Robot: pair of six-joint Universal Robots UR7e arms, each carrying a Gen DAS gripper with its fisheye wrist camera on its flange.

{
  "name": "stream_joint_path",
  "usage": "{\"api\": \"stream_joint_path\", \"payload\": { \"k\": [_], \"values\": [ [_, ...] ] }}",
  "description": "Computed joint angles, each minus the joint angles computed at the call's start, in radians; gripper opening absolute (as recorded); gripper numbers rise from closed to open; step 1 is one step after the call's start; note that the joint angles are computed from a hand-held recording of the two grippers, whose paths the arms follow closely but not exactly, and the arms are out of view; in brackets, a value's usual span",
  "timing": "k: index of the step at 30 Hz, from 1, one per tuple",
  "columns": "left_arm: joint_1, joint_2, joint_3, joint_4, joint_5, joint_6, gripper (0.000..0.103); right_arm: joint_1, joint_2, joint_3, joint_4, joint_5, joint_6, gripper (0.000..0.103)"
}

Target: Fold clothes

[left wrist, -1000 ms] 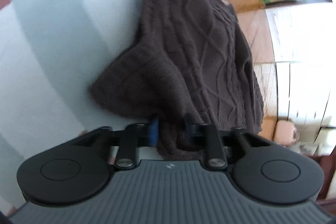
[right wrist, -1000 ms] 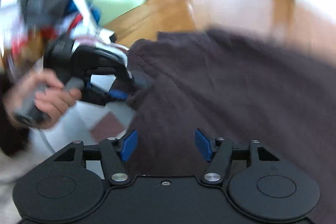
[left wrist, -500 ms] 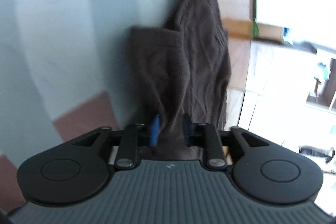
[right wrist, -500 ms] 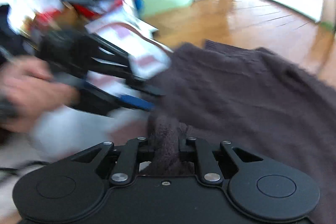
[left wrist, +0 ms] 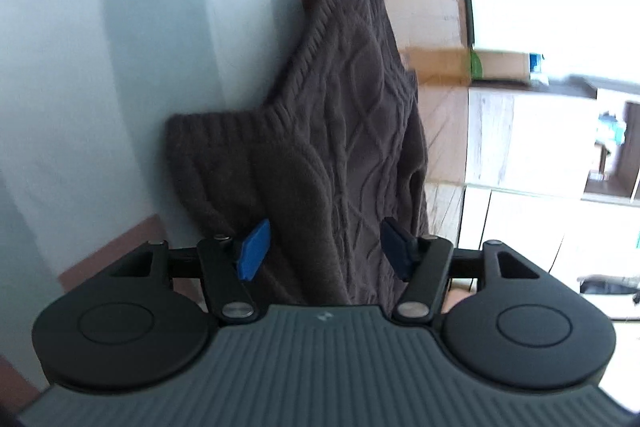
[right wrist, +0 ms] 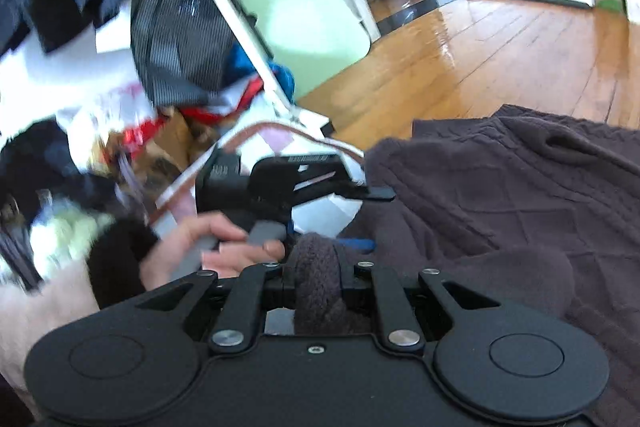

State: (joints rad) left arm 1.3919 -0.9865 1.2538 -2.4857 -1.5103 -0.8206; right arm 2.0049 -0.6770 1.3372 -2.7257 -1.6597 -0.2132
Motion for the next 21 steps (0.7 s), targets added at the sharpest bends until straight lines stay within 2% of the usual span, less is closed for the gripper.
{"api": "stream_joint_path", "payload": {
  "k": [4, 7, 9, 10, 12, 13, 14, 15, 17, 19, 21],
  "values": [
    [0.024, -0.058, 0.064, -0.013, -0.061, -0.121, 0.073, 0.001, -0.008, 0.015, -0.035, -0.049, 0.025, 0.017],
    [0.017, -0.070, 0.068, 0.051, -0.037, -0.124, 0.074, 0.009, -0.002, 0.005, -0.037, -0.115, 0.036, 0.017],
    [0.016, -0.058, 0.053, 0.067, -0.048, -0.097, 0.074, 0.011, 0.006, -0.011, -0.025, -0.144, 0.047, 0.017],
    [0.017, -0.049, 0.050, 0.056, -0.063, -0.087, 0.074, 0.010, 0.010, -0.019, -0.012, -0.147, 0.055, 0.017],
    [0.012, -0.025, 0.045, 0.002, -0.090, -0.066, 0.074, 0.000, 0.004, -0.017, 0.017, -0.095, 0.079, 0.017],
    [0.009, -0.011, 0.036, -0.013, -0.100, -0.050, 0.069, -0.005, 0.001, -0.011, 0.025, -0.063, 0.090, 0.017],
    [0.003, 0.002, 0.024, -0.018, -0.102, -0.021, 0.037, -0.010, 0.001, -0.005, 0.027, -0.033, 0.102, 0.017],
    [-0.012, 0.005, 0.006, 0.018, -0.062, 0.050, 0.007, -0.015, 0.002, 0.001, 0.029, -0.003, 0.112, 0.017],
    [-0.044, 0.008, -0.026, 0.075, 0.026, 0.193, 0.006, -0.024, 0.004, 0.011, 0.034, 0.052, 0.132, 0.017],
    [-0.088, -0.046, 0.024, 0.031, 0.171, 0.285, 0.006, -0.027, 0.012, 0.004, 0.063, 0.105, 0.147, 0.017],
    [-0.138, -0.108, 0.079, -0.017, 0.348, 0.388, 0.006, -0.047, 0.013, 0.007, 0.103, 0.276, 0.160, 0.017]
  ]
}}
